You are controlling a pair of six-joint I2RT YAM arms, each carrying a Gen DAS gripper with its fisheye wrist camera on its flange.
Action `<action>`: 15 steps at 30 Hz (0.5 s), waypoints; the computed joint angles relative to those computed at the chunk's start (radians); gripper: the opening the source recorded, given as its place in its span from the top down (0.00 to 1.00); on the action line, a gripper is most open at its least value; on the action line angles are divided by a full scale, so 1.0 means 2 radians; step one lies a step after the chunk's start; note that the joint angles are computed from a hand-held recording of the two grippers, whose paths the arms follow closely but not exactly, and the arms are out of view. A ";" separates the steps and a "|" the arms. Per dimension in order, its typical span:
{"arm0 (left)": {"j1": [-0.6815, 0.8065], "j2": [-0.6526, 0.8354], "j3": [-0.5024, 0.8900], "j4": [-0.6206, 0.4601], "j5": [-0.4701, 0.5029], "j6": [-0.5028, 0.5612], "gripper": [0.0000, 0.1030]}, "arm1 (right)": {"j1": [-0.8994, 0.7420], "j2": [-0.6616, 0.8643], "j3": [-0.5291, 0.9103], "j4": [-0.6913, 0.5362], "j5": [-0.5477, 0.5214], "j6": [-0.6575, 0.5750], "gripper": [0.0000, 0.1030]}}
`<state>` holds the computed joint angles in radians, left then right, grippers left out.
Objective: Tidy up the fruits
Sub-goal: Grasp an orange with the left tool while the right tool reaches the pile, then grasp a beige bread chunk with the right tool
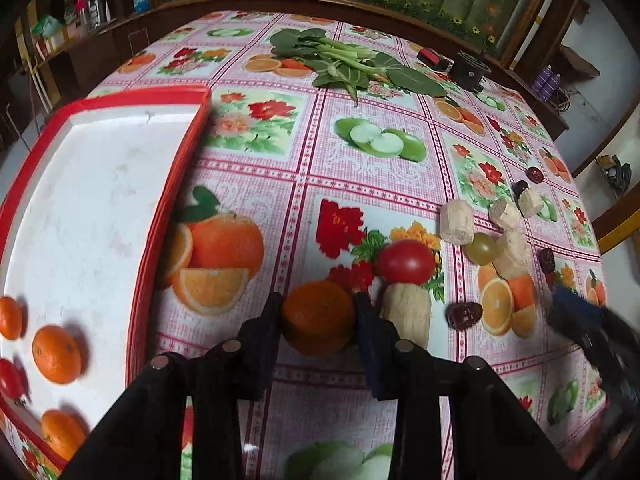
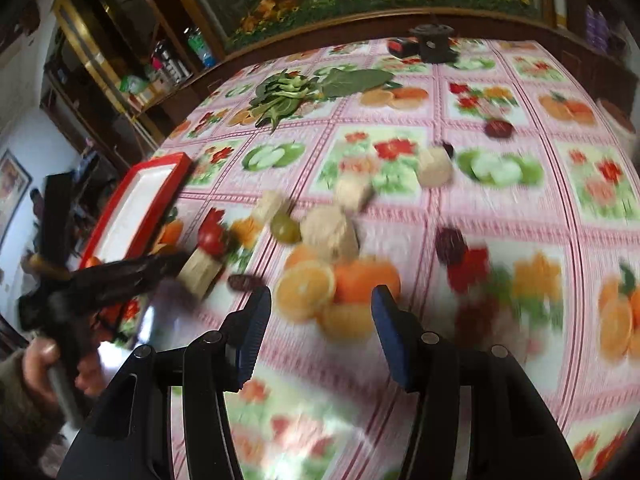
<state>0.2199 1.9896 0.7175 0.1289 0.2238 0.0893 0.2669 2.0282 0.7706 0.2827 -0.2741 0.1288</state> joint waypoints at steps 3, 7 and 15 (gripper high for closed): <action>0.008 -0.007 -0.007 -0.011 0.011 0.009 0.63 | 0.020 0.031 0.039 -0.003 0.038 -0.028 0.50; 0.016 -0.020 -0.029 -0.005 0.021 0.020 0.63 | 0.037 0.073 0.083 -0.025 0.082 -0.053 0.54; 0.011 -0.038 -0.069 0.025 0.018 0.042 0.63 | 0.037 0.087 0.083 0.008 0.095 -0.089 0.68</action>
